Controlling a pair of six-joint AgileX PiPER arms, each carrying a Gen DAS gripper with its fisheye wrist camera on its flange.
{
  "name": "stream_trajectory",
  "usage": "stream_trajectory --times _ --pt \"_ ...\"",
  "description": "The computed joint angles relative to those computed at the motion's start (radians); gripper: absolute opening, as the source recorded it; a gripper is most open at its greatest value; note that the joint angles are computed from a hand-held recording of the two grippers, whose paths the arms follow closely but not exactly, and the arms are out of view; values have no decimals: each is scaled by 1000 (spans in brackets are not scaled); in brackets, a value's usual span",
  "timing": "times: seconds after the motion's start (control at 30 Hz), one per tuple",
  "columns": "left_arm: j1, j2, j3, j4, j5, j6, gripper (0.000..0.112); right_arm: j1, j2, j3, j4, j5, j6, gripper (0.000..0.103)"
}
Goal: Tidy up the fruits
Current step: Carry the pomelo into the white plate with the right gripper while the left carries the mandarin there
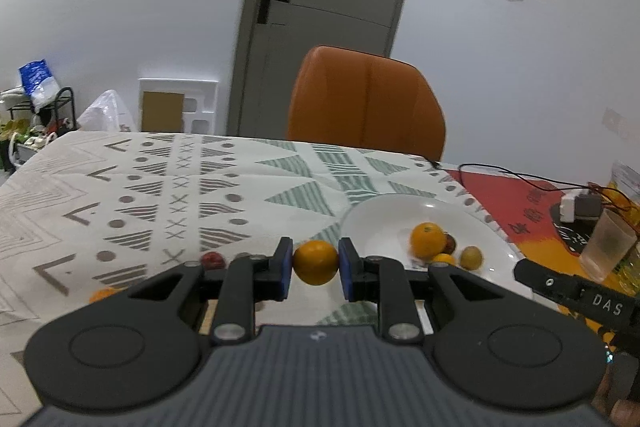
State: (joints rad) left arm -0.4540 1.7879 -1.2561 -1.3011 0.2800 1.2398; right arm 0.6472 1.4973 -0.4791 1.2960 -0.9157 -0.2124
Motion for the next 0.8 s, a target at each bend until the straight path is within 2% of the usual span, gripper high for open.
stream_trajectory --times 0.23,0.37,0.6,0.73,0.8 --pt "-55 2 -8 -3 -8 20 23 17 -43 52 -24 9 62 44" --pt "-66 13 -20 29 -5 -8 23 12 -64 80 -30 13 77 48" --pt "-93 48 -67 123 -6 -104 23 -14 -62 105 -86 27 128 48" --pt "-108 60 -89 108 0 -84 23 -19 -60 106 -99 34 132 48" --pt "-113 59 -89 93 -10 -70 27 -19 -61 108 -97 33 130 48"
